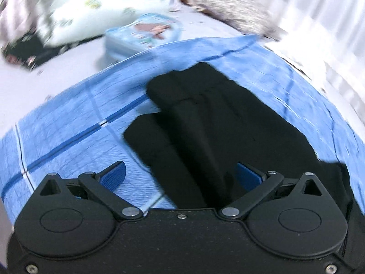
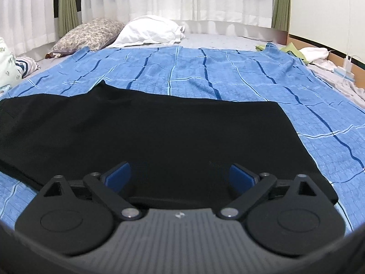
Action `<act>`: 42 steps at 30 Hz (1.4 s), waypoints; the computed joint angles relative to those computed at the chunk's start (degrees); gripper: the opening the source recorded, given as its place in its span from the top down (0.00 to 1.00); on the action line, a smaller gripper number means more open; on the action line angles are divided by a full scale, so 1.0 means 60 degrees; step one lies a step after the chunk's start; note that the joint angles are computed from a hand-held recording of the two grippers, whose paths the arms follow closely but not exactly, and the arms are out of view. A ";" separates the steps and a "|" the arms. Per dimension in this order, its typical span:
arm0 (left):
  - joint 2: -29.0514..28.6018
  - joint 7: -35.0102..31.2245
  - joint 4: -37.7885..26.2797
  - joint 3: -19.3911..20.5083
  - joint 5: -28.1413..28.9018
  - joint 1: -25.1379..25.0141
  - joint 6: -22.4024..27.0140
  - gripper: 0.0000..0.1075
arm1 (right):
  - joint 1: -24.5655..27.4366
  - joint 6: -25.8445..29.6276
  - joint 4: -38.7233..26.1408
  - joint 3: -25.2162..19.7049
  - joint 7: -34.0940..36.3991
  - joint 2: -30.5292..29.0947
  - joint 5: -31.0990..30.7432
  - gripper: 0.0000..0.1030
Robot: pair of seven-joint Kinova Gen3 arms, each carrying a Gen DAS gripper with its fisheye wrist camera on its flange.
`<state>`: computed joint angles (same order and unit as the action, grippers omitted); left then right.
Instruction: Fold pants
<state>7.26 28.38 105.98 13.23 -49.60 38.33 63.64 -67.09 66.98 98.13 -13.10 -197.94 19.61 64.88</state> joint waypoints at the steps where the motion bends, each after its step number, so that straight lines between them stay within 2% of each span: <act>1: 0.0026 0.0272 0.0080 -0.0028 -0.0058 0.0013 -0.0004 0.04 | -0.0009 0.0031 0.0006 0.0002 -0.0007 0.0020 -0.0010 0.03; 4: 0.0378 0.0939 0.0011 -0.0046 -0.0472 0.0254 0.0502 0.04 | -0.0006 0.0005 0.0056 0.0004 -0.0077 0.0053 -0.0043 0.03; 11: 0.1079 0.0343 -0.0677 -0.0436 -0.0377 0.0323 0.0943 0.04 | -0.0080 0.0068 0.0077 0.0052 -0.0144 0.0189 0.0007 0.01; 24: 0.1296 0.0694 -0.0647 -0.0749 -0.0719 0.0636 0.0946 0.05 | -0.0111 -0.0083 0.0191 0.0124 -0.0424 0.0340 0.0072 0.00; 28: 0.1521 0.0657 -0.0829 -0.0771 -0.0801 0.0739 0.1183 0.06 | -0.0120 -0.0122 0.0239 0.0132 -0.0537 0.0344 0.0111 0.00; 30: 0.1611 0.0670 -0.0901 -0.0803 -0.0858 0.0826 0.1301 0.10 | -0.0124 -0.0118 0.0245 0.0129 -0.0549 0.0345 0.0119 0.00; 33: 0.1645 0.0799 -0.0927 -0.0853 -0.0940 0.0937 0.1428 0.25 | -0.0110 -0.0163 0.0269 0.0124 -0.0579 0.0334 0.0124 0.00; 35: 0.1573 0.1078 -0.0802 -0.0854 -0.1108 0.1021 0.1451 0.54 | -0.0098 -0.0202 0.0292 0.0124 -0.0617 0.0325 0.0141 0.00; 37: 0.1257 0.1768 -0.0326 -0.0693 -0.1541 0.0985 0.1027 0.72 | -0.0095 -0.0222 0.0295 0.0124 -0.0659 0.0330 0.0156 0.00; 39: 0.1134 0.2167 -0.0219 -0.0567 -0.1805 0.1038 0.0986 0.75 | -0.0101 -0.0233 0.0310 0.0121 -0.0694 0.0319 0.0171 0.00; 40: 0.1230 0.2133 -0.0315 -0.0709 -0.1937 0.1311 0.1199 0.76 | -0.0100 -0.0251 0.0335 0.0117 -0.0726 0.0300 0.0183 0.00; 42: 0.1477 0.1773 -0.0652 -0.0461 -0.2358 0.1563 0.1894 0.77 | -0.0079 -0.0384 0.0469 0.0096 -0.0866 0.0179 0.0271 0.00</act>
